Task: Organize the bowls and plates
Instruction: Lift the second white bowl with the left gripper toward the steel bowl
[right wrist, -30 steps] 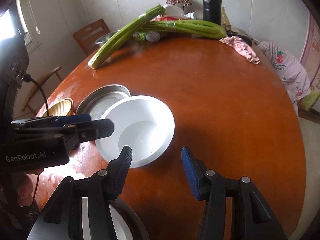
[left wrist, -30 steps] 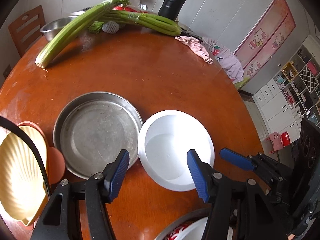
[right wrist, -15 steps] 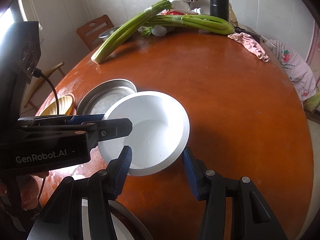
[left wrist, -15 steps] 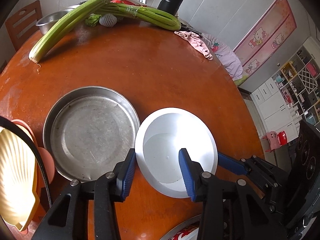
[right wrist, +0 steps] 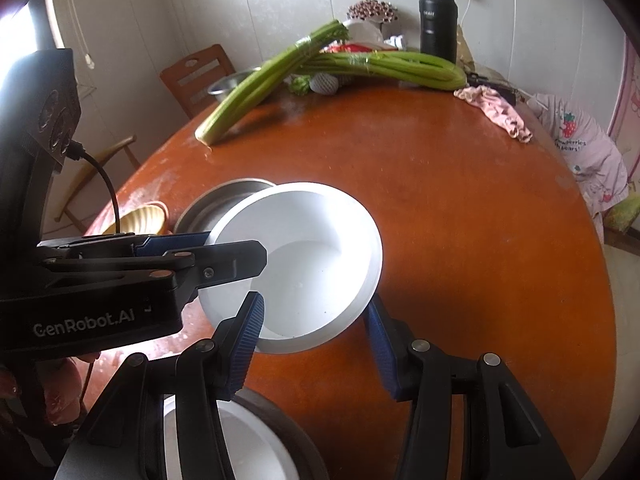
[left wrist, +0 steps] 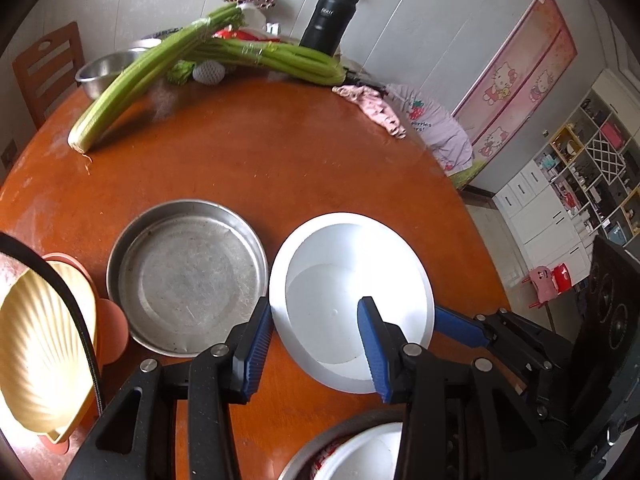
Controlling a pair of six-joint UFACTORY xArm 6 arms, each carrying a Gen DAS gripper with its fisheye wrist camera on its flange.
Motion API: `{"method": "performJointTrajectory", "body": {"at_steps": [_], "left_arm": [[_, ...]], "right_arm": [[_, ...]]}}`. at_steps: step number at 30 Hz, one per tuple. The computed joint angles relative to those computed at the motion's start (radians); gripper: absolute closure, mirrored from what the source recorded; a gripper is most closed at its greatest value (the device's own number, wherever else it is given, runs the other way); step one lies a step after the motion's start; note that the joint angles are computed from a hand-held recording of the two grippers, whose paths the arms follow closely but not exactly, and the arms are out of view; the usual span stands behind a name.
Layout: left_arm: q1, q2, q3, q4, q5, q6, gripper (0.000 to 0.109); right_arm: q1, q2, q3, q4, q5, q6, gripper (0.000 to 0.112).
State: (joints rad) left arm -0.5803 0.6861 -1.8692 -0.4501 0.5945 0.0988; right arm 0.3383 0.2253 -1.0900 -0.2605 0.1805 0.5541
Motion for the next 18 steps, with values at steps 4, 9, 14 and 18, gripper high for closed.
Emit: {"method": "performJointTrajectory", "body": {"at_steps": [4, 9, 14, 18], "left_arm": [[-0.006, -0.061, 0.077, -0.014, -0.042, 0.021, 0.065], [-0.017, -0.156, 0.199, -0.047, -0.103, 0.061, 0.065], [-0.029, -0.239, 0.3, -0.073, -0.152, 0.091, 0.065], [-0.037, -0.291, 0.366, -0.088, -0.181, 0.105, 0.065]], "right_arm": [[0.005, -0.039, 0.027, -0.06, -0.013, 0.059, 0.059], [0.012, -0.092, 0.065, -0.178, -0.024, 0.171, 0.059], [0.022, -0.141, 0.098, -0.287, -0.025, 0.279, 0.059], [0.029, -0.171, 0.115, -0.363, -0.024, 0.35, 0.059]]}}
